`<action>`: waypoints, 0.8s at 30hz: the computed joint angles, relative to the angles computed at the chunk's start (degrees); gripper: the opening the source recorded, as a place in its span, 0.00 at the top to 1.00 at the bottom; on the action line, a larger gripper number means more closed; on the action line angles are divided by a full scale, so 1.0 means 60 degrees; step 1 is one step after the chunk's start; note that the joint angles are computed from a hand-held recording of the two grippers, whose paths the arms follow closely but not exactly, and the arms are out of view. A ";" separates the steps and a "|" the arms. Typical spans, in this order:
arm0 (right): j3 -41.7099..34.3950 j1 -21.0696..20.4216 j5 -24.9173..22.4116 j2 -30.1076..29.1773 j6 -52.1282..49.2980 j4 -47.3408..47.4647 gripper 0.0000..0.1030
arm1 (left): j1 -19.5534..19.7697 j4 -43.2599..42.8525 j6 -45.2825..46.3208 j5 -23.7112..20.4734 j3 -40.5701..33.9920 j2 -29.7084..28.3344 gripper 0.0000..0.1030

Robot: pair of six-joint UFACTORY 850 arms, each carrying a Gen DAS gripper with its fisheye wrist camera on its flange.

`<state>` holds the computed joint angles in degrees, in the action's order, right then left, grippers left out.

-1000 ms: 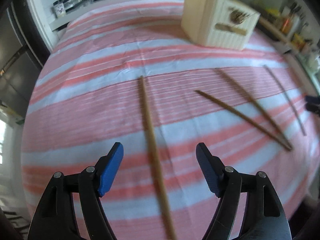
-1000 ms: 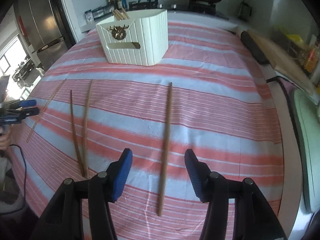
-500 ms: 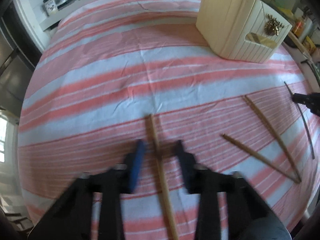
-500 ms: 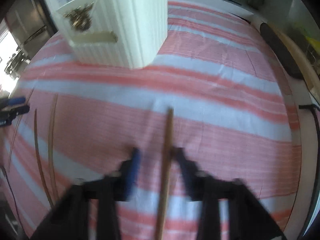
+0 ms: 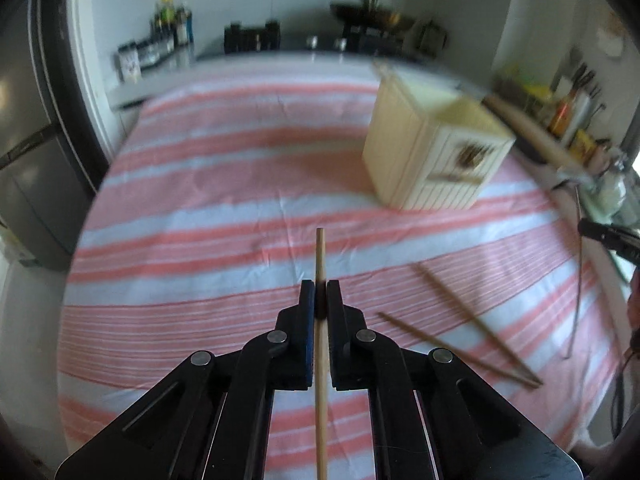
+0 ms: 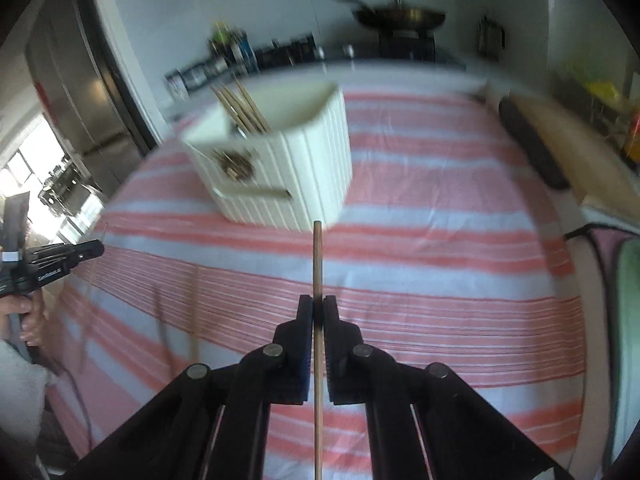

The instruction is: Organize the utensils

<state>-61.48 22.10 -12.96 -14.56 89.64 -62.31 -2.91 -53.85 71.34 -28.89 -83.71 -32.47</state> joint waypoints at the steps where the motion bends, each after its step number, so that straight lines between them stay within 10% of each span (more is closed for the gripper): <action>1: 0.0184 0.0137 -0.0141 0.0260 0.0864 -0.0881 0.95 | 0.0066 -0.0455 0.0434 -0.0052 0.0174 0.0187 0.96; 24: 0.1397 0.0936 -0.1057 0.2258 0.6675 -0.6616 0.95 | 0.0448 -0.3244 0.2903 -0.0938 0.1318 0.1774 0.97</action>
